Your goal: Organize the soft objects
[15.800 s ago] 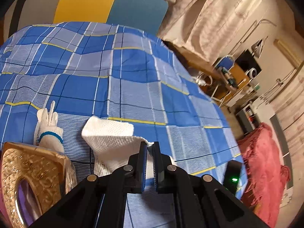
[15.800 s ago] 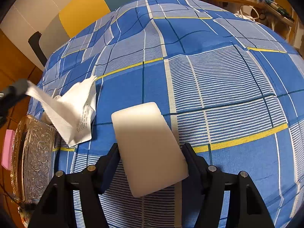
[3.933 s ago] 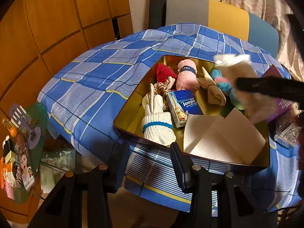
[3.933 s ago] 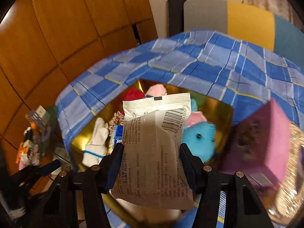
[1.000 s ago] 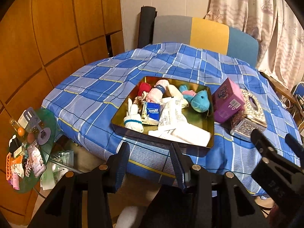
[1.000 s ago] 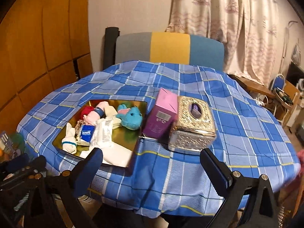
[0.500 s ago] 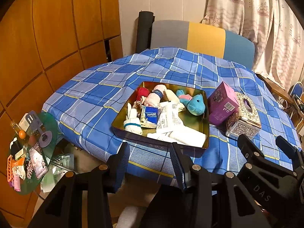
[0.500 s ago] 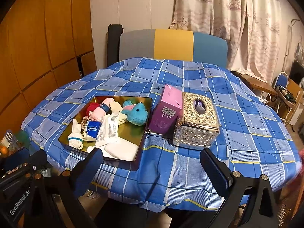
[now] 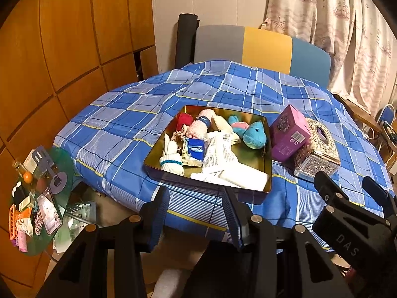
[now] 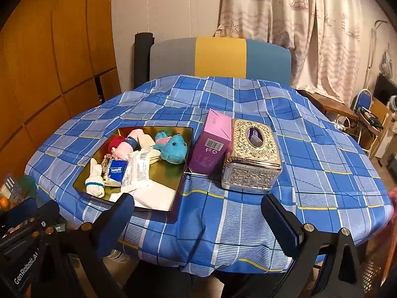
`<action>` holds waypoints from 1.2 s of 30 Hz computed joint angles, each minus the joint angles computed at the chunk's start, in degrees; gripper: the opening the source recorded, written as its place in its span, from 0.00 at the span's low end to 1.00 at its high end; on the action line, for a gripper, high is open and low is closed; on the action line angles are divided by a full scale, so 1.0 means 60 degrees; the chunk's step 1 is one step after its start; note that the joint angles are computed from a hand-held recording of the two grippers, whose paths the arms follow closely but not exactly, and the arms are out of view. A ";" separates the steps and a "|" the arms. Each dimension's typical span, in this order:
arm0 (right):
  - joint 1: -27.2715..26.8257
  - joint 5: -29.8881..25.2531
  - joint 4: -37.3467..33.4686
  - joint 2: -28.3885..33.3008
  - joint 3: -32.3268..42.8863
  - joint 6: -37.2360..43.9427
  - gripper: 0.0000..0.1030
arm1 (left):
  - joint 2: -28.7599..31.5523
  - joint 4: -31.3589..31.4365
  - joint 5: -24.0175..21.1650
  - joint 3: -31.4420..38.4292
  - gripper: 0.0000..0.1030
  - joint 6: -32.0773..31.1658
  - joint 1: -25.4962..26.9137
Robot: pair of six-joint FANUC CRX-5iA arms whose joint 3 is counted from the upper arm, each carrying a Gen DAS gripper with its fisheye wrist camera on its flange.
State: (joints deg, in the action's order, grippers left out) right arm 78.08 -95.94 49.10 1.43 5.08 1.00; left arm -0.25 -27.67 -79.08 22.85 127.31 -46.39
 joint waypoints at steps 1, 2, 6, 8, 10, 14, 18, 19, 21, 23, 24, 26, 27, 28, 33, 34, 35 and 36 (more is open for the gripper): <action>-0.0006 -0.0031 -0.0019 0.0009 0.0016 -0.0001 1.00 | 0.0009 0.0003 -0.0011 0.0006 0.43 0.0010 -0.0002; -0.0009 -0.0057 -0.0035 0.0010 0.0025 -0.0019 1.00 | 0.0011 0.0020 -0.0006 0.0005 0.43 0.0001 0.0006; -0.0010 -0.0110 -0.0052 -0.0011 0.0014 -0.0112 1.00 | 0.0000 0.0073 0.0017 -0.0022 0.43 -0.0057 0.0053; -0.0016 -0.0103 -0.0069 -0.0037 0.0000 -0.0127 1.00 | -0.0011 0.0077 0.0014 -0.0034 0.43 -0.0039 0.0056; -0.0021 -0.0093 -0.0069 -0.0046 -0.0005 -0.0123 1.00 | -0.0010 0.0097 0.0042 -0.0044 0.43 -0.0072 0.0065; -0.0023 -0.0101 -0.0079 -0.0041 0.0002 -0.0095 1.00 | -0.0006 0.0115 0.0041 -0.0053 0.43 -0.0103 0.0081; -0.0028 -0.0087 -0.0089 -0.0055 -0.0013 -0.0071 1.00 | -0.0006 0.0155 0.0042 -0.0058 0.43 -0.0108 0.0101; -0.0024 -0.0112 -0.0090 -0.0039 0.0004 -0.0076 1.00 | -0.0008 0.0153 0.0042 -0.0063 0.43 -0.0096 0.0103; -0.0026 -0.0109 -0.0089 -0.0049 -0.0007 -0.0086 1.00 | 0.0019 0.0164 0.0026 -0.0040 0.43 -0.0108 0.0107; -0.0028 -0.0131 -0.0104 -0.0048 -0.0001 -0.0094 1.00 | 0.0024 0.0179 0.0029 -0.0043 0.43 -0.0085 0.0117; -0.0027 -0.0136 -0.0104 -0.0059 -0.0009 -0.0113 1.00 | 0.0033 0.0203 0.0027 -0.0041 0.43 -0.0108 0.0130; -0.0039 -0.0127 -0.0118 -0.0070 -0.0015 -0.0102 1.00 | 0.0029 0.0243 0.0024 -0.0058 0.43 -0.0102 0.0164; -0.0033 -0.0149 -0.0112 -0.0067 -0.0018 -0.0116 1.00 | 0.0020 0.0281 0.0050 -0.0079 0.43 -0.0110 0.0184; -0.0029 -0.0140 -0.0099 -0.0075 -0.0032 -0.0126 1.00 | 0.0026 0.0292 0.0048 -0.0078 0.43 -0.0131 0.0190; -0.0056 -0.0084 -0.0140 -0.0105 -0.0063 -0.0102 1.00 | 0.0031 0.0242 0.0039 -0.0077 0.43 -0.0112 0.0156; -0.0054 -0.0095 -0.0142 -0.0103 -0.0064 -0.0111 1.00 | 0.0031 0.0233 0.0041 -0.0075 0.43 -0.0112 0.0148; -0.0054 -0.0086 -0.0136 -0.0107 -0.0074 -0.0123 1.00 | 0.0034 0.0246 0.0044 -0.0070 0.43 -0.0143 0.0156; -0.0057 -0.0067 -0.0142 -0.0115 -0.0079 -0.0122 1.00 | 0.0036 0.0238 0.0039 -0.0061 0.43 -0.0141 0.0154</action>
